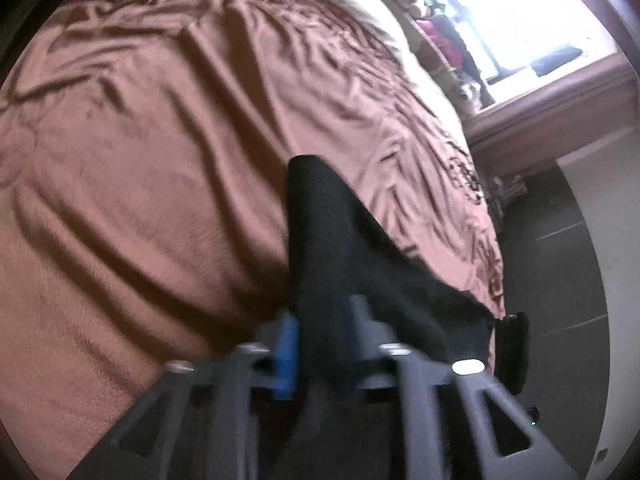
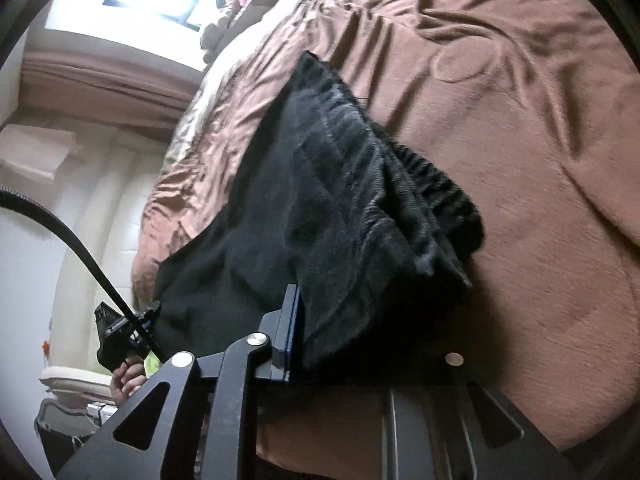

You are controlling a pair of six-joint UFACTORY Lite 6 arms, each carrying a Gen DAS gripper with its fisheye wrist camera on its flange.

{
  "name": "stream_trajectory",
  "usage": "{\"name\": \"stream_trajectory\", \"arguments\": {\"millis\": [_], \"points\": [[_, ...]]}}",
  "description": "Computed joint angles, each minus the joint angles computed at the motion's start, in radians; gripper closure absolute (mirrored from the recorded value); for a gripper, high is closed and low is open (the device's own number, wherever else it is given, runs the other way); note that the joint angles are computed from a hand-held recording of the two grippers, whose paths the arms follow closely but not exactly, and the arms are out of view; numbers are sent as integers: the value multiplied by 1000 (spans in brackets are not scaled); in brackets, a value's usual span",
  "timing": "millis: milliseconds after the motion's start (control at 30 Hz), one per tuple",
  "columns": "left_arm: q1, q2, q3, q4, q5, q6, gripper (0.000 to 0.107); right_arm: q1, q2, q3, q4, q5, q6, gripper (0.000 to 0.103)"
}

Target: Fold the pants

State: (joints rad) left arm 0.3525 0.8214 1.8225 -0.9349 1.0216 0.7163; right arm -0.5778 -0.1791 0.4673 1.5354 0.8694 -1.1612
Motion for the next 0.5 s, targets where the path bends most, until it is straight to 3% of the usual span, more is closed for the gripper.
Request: {"name": "stream_trajectory", "arguments": {"millis": [67, 267, 300, 367, 500], "points": [[15, -8, -43, -14, -18, 27, 38, -44, 30, 16, -36, 23, -16, 84], [67, -64, -190, 6, -37, 92, 37, -158, 29, 1, -107, 110, -66, 76], [78, -79, -221, 8, -42, 107, 37, -161, 19, -11, -110, 112, -73, 71], [99, -108, -278, 12, -44, 132, 37, -187, -11, -28, -130, 103, -73, 44], [140, -158, -377, 18, -34, 189, 37, -309, -88, -108, -146, 178, -119, 43]]}}
